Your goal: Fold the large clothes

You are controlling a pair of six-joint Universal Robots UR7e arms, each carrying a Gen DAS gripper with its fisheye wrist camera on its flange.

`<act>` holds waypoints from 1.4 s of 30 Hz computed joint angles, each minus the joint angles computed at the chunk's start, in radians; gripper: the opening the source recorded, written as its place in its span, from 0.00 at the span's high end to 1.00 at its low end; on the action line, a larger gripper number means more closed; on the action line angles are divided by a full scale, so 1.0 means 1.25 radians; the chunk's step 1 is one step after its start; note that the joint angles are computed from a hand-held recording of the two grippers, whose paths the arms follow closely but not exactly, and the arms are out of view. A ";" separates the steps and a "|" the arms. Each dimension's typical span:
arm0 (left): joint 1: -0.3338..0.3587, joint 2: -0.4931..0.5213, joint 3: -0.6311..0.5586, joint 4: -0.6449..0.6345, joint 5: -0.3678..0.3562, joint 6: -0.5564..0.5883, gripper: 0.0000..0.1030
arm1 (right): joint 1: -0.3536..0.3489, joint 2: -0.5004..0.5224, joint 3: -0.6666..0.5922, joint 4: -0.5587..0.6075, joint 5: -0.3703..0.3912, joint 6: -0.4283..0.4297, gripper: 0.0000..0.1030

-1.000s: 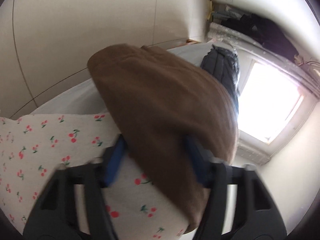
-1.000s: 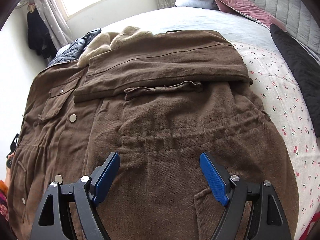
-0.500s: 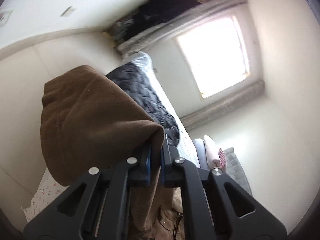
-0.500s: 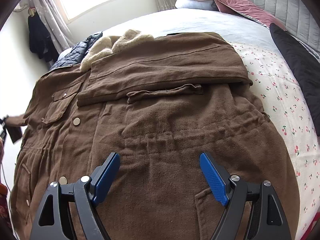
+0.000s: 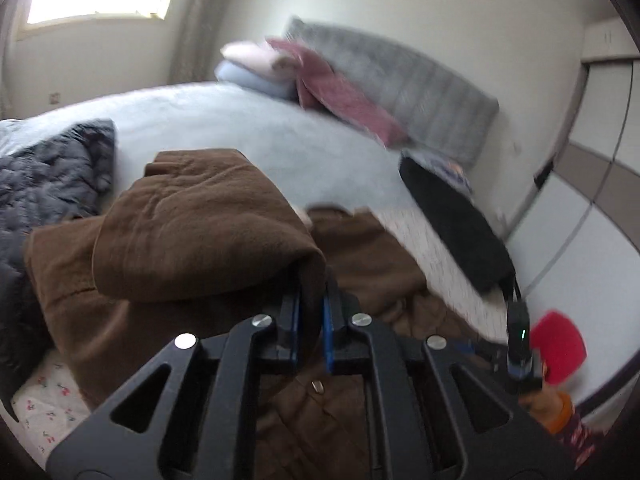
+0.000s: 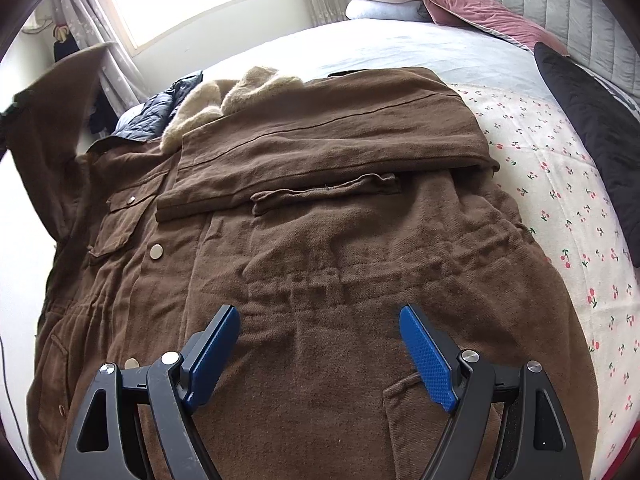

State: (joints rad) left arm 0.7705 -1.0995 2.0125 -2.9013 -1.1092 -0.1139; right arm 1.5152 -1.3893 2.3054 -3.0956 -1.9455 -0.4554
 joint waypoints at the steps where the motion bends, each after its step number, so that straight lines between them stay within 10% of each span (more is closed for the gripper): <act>1: 0.008 0.028 -0.016 0.067 -0.028 -0.007 0.87 | -0.001 0.000 0.000 0.001 0.000 0.000 0.19; 7: 0.002 0.007 0.017 0.123 -0.060 0.004 0.61 | -0.003 -0.004 0.001 0.003 0.004 -0.004 0.19; 16: 0.055 -0.124 0.006 0.140 0.160 -0.037 0.45 | 0.044 -0.018 -0.041 0.139 0.056 0.038 0.19; 27: 0.159 -0.027 -0.119 0.169 0.204 -0.045 0.45 | 0.219 0.343 -0.308 0.177 -0.066 0.021 0.17; 31: 0.164 0.000 -0.127 0.162 0.247 -0.043 0.45 | 0.211 0.403 -0.301 0.007 -0.185 -0.052 0.24; 36: 0.163 0.000 -0.110 0.149 0.311 -0.035 0.45 | 0.076 0.167 -0.175 0.122 -0.014 0.035 0.24; 42: 0.176 -0.021 -0.100 0.128 0.235 -0.023 0.45 | -0.053 -0.039 -0.135 0.334 0.205 0.032 0.22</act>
